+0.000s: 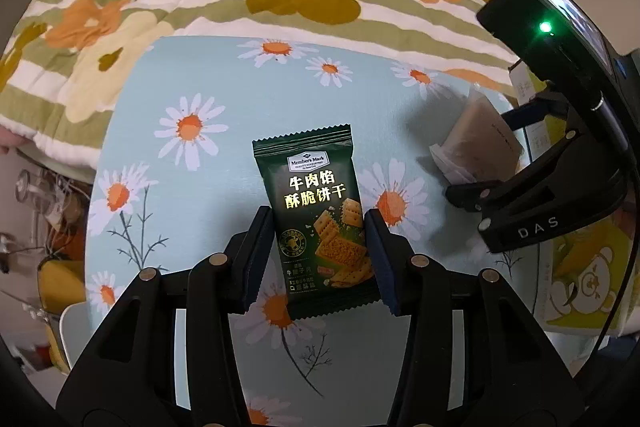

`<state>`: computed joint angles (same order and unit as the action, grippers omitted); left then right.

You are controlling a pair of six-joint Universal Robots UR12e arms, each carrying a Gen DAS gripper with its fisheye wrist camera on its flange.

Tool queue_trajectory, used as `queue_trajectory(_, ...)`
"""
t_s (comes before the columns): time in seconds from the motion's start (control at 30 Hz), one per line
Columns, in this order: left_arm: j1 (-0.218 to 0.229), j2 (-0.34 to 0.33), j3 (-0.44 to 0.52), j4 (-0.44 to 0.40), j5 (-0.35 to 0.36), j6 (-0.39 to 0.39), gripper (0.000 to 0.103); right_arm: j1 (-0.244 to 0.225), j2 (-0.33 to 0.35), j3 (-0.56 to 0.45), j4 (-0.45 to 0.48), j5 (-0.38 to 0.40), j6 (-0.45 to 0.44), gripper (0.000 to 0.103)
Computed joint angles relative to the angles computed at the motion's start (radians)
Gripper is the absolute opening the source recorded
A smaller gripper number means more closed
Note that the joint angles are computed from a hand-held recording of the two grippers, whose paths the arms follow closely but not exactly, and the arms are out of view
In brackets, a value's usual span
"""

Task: Organize snacks
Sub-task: 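Carry the green packet and pink packet into the box and open both tools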

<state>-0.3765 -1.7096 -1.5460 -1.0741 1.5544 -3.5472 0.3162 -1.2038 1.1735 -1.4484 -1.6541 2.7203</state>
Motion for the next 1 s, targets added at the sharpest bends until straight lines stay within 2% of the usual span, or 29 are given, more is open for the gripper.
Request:
queue_trajectory(0.17,0.008,0.017,-0.011,0.015,-0.015,0.008,0.043,-0.001,-0.036,0.048,-0.076,0.002,0.029,0.07)
queue_trajectory(0.3,0.012,0.03,-0.009,0.02,-0.017,0.027,0.043,-0.018,-0.065,0.059,-0.079,0.106,0.085,0.068)
queue_trajectory(0.47,0.017,0.046,0.005,0.031,-0.017,0.06,0.043,-0.028,-0.101,0.068,-0.128,0.167,0.144,0.068)
queue_trajectory(0.63,0.021,0.053,0.038,0.051,-0.041,0.112,0.043,-0.047,-0.151,0.075,-0.199,0.217,0.243,0.068)
queue_trajectory(0.8,0.013,0.04,0.092,0.069,-0.09,0.199,0.043,-0.073,-0.209,0.099,-0.275,0.233,0.342,0.068)
queue_trajectory(1.0,-0.015,0.002,0.164,0.086,-0.151,0.267,0.043,-0.104,-0.287,0.134,-0.318,0.188,0.429,0.068)
